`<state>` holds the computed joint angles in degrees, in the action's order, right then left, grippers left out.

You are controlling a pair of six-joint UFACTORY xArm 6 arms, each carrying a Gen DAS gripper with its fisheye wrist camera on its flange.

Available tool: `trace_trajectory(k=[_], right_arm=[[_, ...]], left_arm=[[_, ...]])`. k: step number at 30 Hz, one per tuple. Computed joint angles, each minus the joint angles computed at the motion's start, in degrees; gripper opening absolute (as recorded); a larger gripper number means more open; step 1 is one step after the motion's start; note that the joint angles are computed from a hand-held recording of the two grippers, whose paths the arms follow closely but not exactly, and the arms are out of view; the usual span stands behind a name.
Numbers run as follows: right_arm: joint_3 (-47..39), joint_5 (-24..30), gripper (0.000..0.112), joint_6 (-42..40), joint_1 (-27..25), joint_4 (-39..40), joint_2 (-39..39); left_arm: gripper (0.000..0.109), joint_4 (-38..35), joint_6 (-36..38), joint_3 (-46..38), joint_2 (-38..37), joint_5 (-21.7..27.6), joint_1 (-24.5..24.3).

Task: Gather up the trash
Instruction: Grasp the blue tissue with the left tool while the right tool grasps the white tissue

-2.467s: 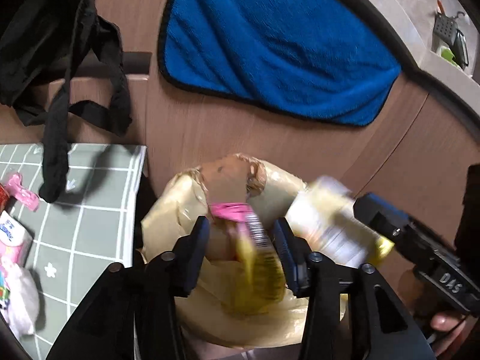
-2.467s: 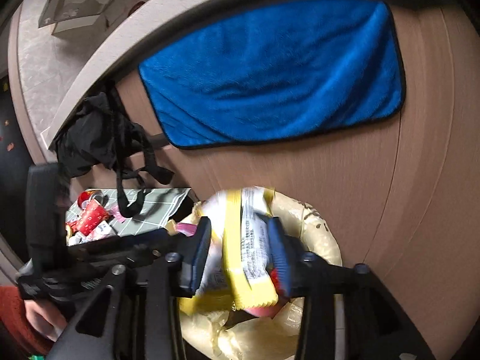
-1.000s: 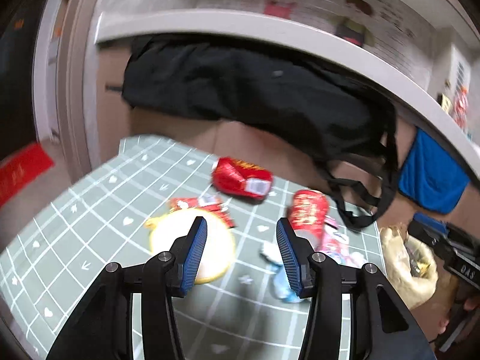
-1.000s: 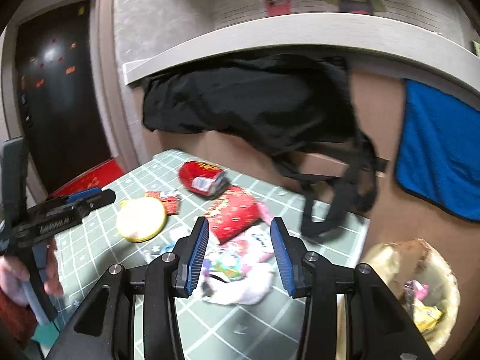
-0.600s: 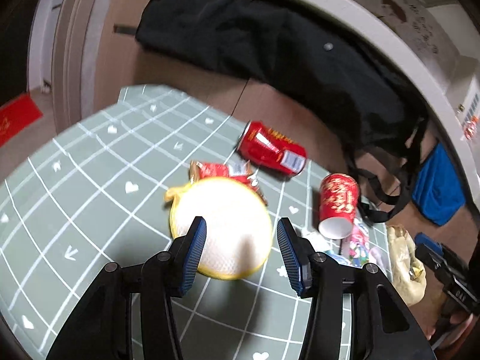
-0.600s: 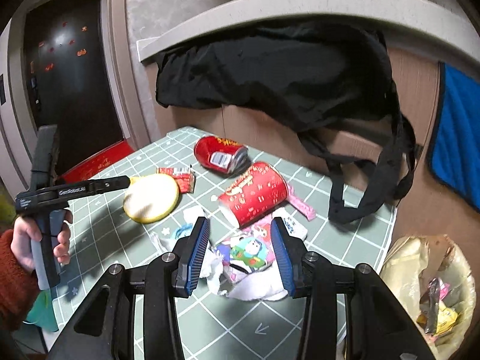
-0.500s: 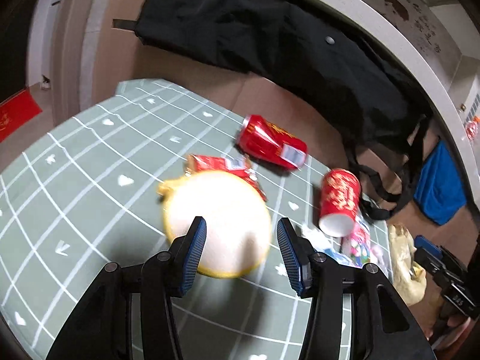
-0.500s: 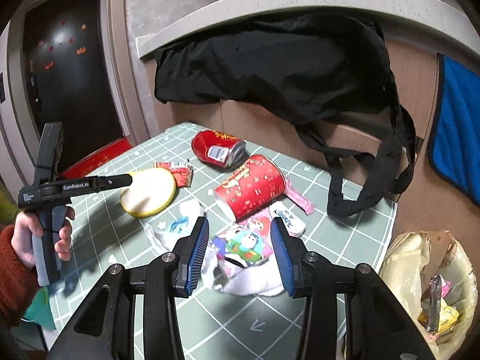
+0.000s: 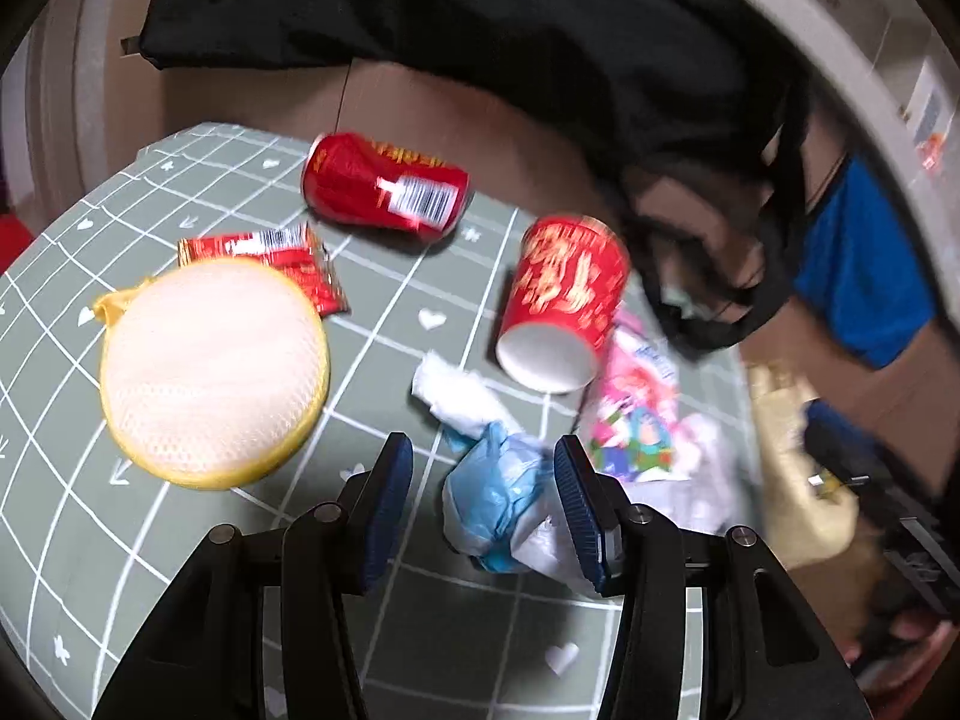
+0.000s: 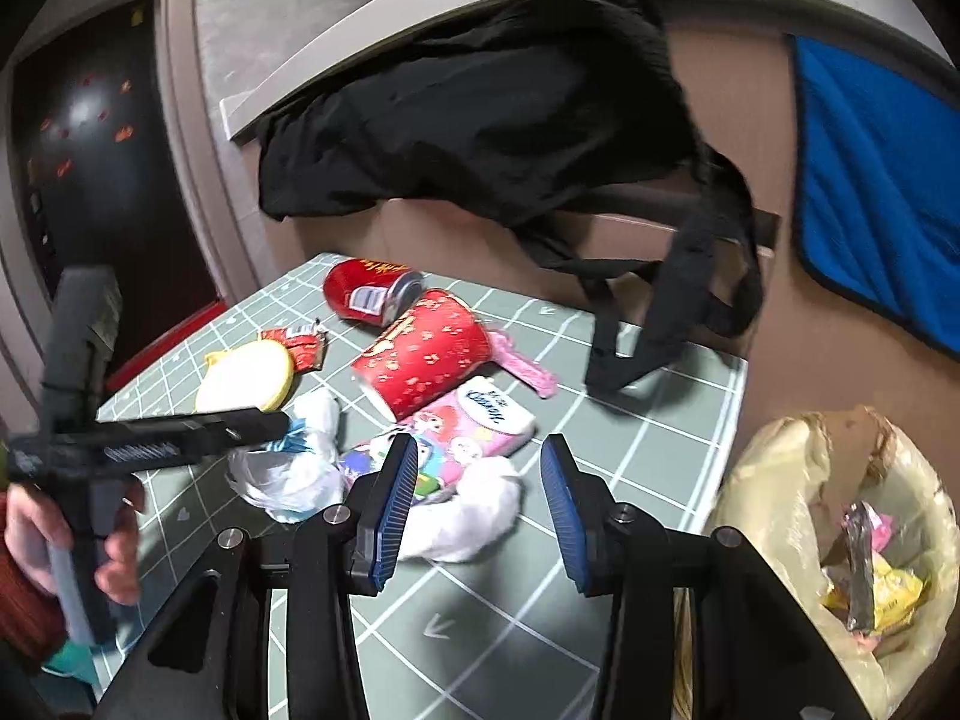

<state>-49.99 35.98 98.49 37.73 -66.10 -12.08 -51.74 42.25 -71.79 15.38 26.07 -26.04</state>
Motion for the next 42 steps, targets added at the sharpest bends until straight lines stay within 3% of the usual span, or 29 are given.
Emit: trace_trajectory(k=[4,5,11,18,23,27,33,36,42], right_arm=[[1.04,-0.30,0.041,-1.47,-0.26,2.22,-1.34],[0.94,-0.57,0.041,-2.35,-0.39,3.20,-1.35],[-0.94,-0.06,0.041,-6.92,-0.09,7.34,0.82],[-2.92,-1.48,0.041,-10.57,-2.24,11.07,5.70],[-6.07,-0.90,0.041,-13.29,-2.62,11.71,9.72],[-8.13,0.11,0.041,-16.22,-2.56,13.01,12.20],[-7.16,-1.32,0.041,-17.51,-3.59,14.40,12.07],[-5.73,-4.08,0.024,-19.12,-4.52,16.38,11.04],[-3.38,-5.28,0.022,-15.37,-3.34,11.60,5.16]], left_arm=[[0.049,-2.10,-1.98,-1.33,1.37,3.89,0.37],[0.040,-2.19,-2.37,-1.22,1.21,3.90,0.39],[0.034,-6.00,4.22,3.92,-3.81,0.25,0.90],[0.034,-12.93,13.20,11.89,-11.82,-10.08,2.56],[0.034,-11.31,11.98,13.52,-13.26,-7.83,4.95],[0.034,-12.06,13.51,14.69,-13.64,-11.07,3.62],[0.034,-11.87,13.78,14.63,-14.19,-11.94,2.49],[0.034,-11.48,13.09,14.24,-14.58,-12.21,1.82],[0.034,-7.79,10.13,13.83,-16.73,-13.88,-0.31]])
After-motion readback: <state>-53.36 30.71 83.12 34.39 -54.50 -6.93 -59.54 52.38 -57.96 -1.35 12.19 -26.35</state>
